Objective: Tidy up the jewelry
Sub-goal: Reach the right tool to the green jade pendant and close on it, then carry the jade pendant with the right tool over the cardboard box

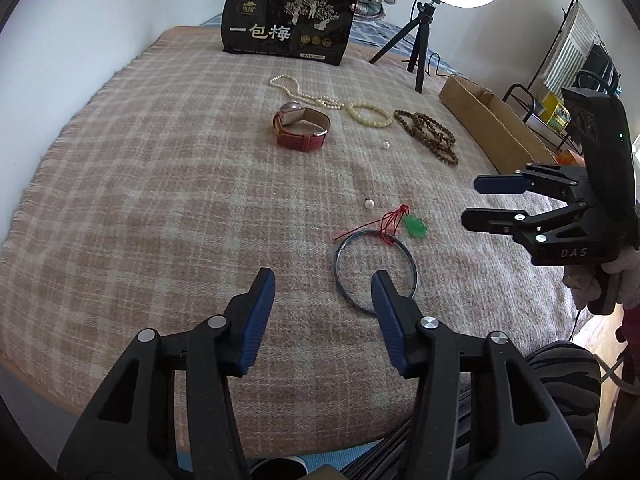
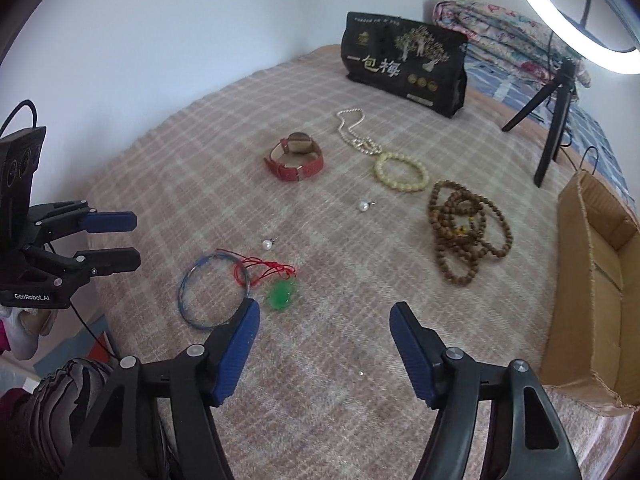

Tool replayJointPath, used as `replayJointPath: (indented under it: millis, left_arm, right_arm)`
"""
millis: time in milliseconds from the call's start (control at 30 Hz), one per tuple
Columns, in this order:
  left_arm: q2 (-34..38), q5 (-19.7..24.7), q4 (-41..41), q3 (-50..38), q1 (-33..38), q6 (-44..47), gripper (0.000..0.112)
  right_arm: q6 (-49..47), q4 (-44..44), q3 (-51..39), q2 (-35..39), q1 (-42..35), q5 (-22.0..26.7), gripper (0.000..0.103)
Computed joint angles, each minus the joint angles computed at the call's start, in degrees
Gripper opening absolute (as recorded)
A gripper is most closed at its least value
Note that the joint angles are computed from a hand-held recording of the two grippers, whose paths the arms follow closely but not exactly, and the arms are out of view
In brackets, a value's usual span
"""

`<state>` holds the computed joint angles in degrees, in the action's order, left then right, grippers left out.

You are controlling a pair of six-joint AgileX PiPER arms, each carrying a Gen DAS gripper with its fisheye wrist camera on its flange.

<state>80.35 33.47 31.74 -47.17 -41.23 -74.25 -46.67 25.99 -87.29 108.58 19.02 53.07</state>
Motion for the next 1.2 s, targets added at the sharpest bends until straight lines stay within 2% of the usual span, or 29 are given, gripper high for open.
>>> replayJointPath:
  millis: [33,100,133,200,400,533,700,767,833,1000,1200]
  left_arm:
    - [0.57,-1.31,-1.23,0.11,0.83,1.27,0.045]
    - [1.43,-3.05,-2.55,0.33,1.67,2.30,0.044]
    - [1.72,-4.03,-3.29,0.56,2.12,3.00,0.044]
    - [2.29,-5.39,-4.30,0.92,2.89,4.06,0.040]
    - [3.19,-8.81,-8.89,1.83,5.39,8.67,0.040]
    - [4.63,-10.44,-11.27,1.73,6.46,11.36,0.040]
    - [6.71,-10.70,-11.19,0.79,6.51,11.84,0.040]
    - [7.88,-9.79,-10.48,-0.14,6.34,11.53,0.034]
    - [9.08,-7.68,-8.44,-1.26,5.87,9.62,0.022]
    - [9.10,-6.29,-6.52,-1.29,6.04,7.14,0.007]
    - [7.98,-6.62,-4.88,-0.15,6.09,4.36,0.003]
  right_arm:
    - [0.63,-0.65,-1.01,1.18,0.67,0.67,0.059]
    - [1.64,-1.53,-2.58,3.03,1.69,1.96,0.044]
    - [1.87,-1.77,-2.98,3.62,2.12,2.15,0.042]
    - [2.50,-2.32,-3.65,4.56,2.85,2.23,0.040]
    - [4.69,-4.10,-5.77,6.64,4.96,2.95,0.031]
    - [6.63,-6.65,-6.46,7.41,6.62,2.49,0.031]
    - [8.77,-9.20,-7.09,8.21,7.79,1.76,0.027]
    - [8.95,-10.05,-6.98,8.14,7.98,1.47,0.022]
    - [9.18,-10.77,-6.82,7.98,7.97,1.20,0.015]
    - [9.66,-10.21,-6.08,7.56,7.03,0.39,0.015]
    - [9.41,-8.53,-4.12,6.38,5.87,-1.37,0.015]
